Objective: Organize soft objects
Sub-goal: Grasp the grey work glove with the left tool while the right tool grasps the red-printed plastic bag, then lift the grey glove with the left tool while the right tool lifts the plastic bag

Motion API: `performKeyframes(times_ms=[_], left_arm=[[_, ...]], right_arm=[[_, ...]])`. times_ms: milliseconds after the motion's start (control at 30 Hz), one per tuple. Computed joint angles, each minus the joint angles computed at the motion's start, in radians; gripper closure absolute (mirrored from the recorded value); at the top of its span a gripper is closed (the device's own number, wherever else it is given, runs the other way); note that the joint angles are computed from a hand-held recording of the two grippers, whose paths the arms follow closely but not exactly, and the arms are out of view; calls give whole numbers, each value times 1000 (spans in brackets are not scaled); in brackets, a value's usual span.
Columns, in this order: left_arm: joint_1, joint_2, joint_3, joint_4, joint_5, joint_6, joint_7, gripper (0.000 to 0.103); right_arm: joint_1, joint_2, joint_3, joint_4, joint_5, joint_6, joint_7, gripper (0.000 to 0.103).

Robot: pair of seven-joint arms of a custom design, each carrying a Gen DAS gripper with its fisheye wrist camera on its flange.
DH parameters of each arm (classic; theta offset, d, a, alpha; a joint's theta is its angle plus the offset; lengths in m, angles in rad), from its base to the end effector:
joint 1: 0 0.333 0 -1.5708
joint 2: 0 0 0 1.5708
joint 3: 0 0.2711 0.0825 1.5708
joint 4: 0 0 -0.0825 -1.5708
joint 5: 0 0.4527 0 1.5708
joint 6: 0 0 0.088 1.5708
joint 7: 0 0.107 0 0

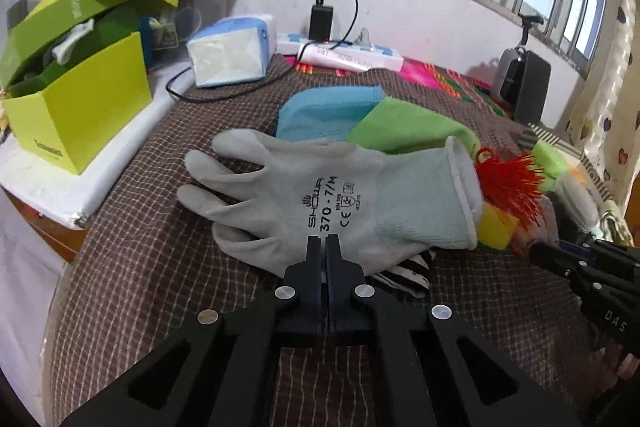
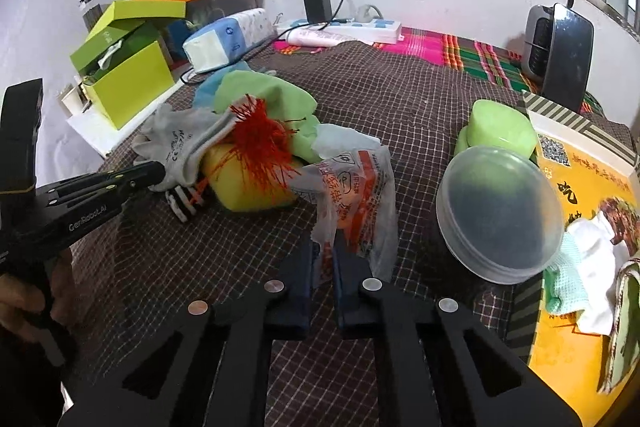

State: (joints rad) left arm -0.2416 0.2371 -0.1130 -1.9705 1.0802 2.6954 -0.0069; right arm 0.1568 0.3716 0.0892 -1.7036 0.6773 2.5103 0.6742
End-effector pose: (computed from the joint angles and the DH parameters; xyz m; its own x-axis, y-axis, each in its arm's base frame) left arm 0.6228 -0.2603 0.3086 0.2944 -0.9491 0.1118 -0.6581 -0.2862 -0.6965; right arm 0.7158 0.1695 0.3484 0.6477 -0.7443 -0.1629 -0.6617 -0.4435 -0.6045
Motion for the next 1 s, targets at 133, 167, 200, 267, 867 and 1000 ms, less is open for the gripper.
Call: performKeyframes(times_ms=[133, 167, 200, 267, 867, 1000], left_arm=[[-6, -64, -5, -57, 57, 9, -57, 101], [-8, -81, -9, -71, 80, 10, -78, 101], [-6, -89, -14, -77, 85, 5, -81, 101], [-5, -111, -27, -93, 97, -17, -91, 101], [24, -91, -58, -113, 29, -13, -18, 43], [22, -2, -65, -24, -133, -41, 202, 32]], right_arm=[[-8, -35, 8, -36, 33, -2, -35, 95], [-8, -41, 7, -42, 38, -1, -39, 95], [-8, -47, 7, -49, 43, 0, -45, 95], [-8, -59, 6, -62, 56, -1, -56, 95], [-10, -109, -16, -119, 89, -26, -86, 95], [-10, -114, -15, -124, 92, -29, -93, 95]])
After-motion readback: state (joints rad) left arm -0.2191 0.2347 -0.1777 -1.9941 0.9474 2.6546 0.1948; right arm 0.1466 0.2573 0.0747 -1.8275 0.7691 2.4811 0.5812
